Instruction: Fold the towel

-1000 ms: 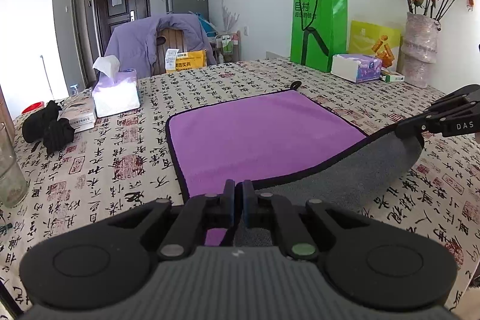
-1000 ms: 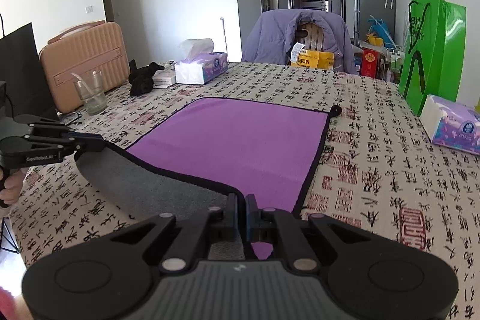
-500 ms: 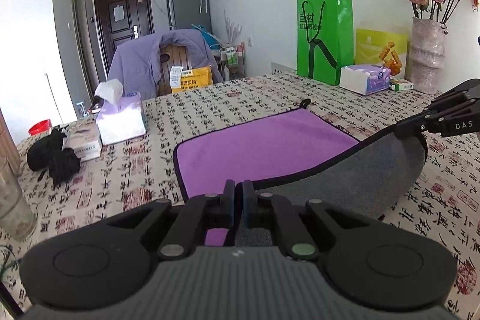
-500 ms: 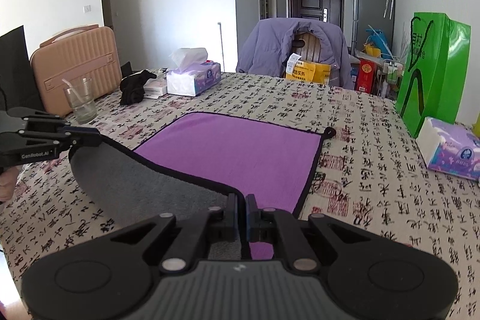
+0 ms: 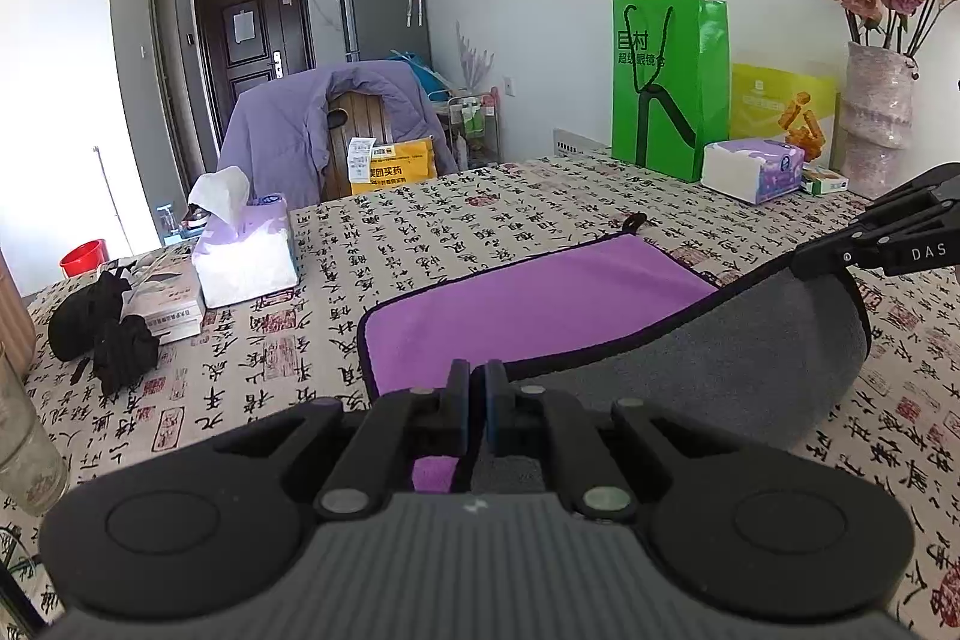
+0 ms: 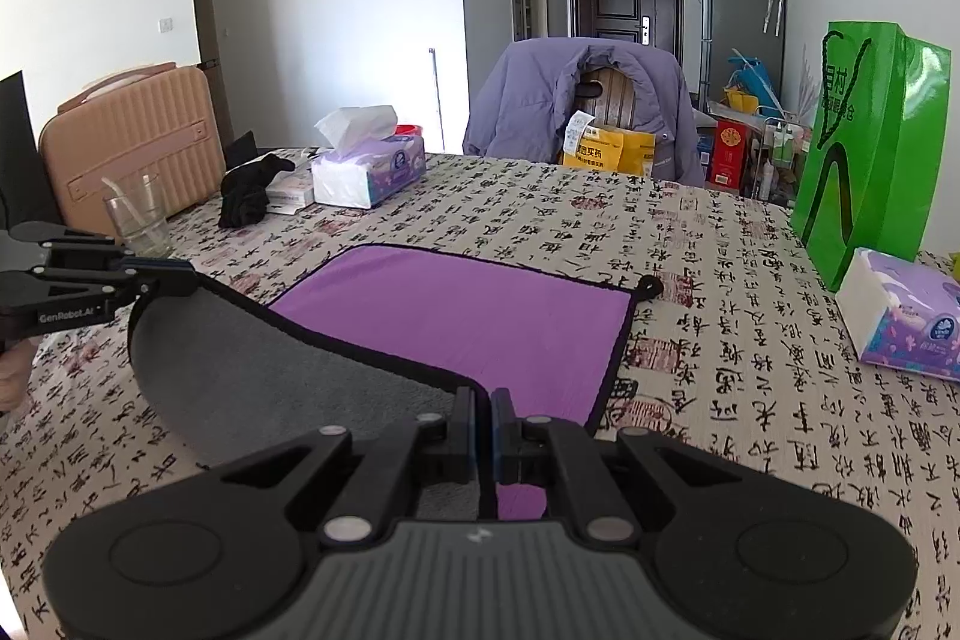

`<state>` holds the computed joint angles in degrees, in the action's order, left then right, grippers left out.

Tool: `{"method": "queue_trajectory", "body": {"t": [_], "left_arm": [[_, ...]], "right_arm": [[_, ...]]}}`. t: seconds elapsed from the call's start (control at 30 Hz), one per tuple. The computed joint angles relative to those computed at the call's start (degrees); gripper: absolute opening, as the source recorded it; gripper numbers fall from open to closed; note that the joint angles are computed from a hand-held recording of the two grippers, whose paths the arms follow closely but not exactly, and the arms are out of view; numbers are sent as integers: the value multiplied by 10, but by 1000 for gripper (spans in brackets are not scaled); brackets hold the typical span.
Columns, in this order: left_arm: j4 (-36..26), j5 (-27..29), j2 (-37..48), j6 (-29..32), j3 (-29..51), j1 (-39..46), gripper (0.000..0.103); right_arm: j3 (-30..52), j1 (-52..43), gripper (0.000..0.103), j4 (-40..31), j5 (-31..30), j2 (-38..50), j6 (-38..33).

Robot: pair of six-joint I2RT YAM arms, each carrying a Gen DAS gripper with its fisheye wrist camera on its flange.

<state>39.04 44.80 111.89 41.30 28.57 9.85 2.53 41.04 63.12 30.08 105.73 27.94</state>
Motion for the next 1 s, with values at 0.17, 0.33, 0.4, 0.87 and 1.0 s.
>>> {"method": "queue_trajectory", "body": {"t": [0.17, 0.33, 0.4, 0.87, 1.0], "left_arm": [[-2, -13, 12, -14, 24, -17, 6], [-4, -18, 16, -20, 34, -23, 6], [-5, -21, 20, -26, 45, -28, 6], [-10, -54, 51, -68, 108, -65, 6], [-12, -60, 56, -74, 120, -71, 6]], "right_arm": [[15, -48, 5, -3, -39, -4, -35], [26, -91, 5, -5, -75, -9, -62], [32, -105, 5, -11, -85, -12, -71], [81, -187, 5, -64, -151, -29, -124], [96, -207, 5, -73, -166, -24, -134]]}}
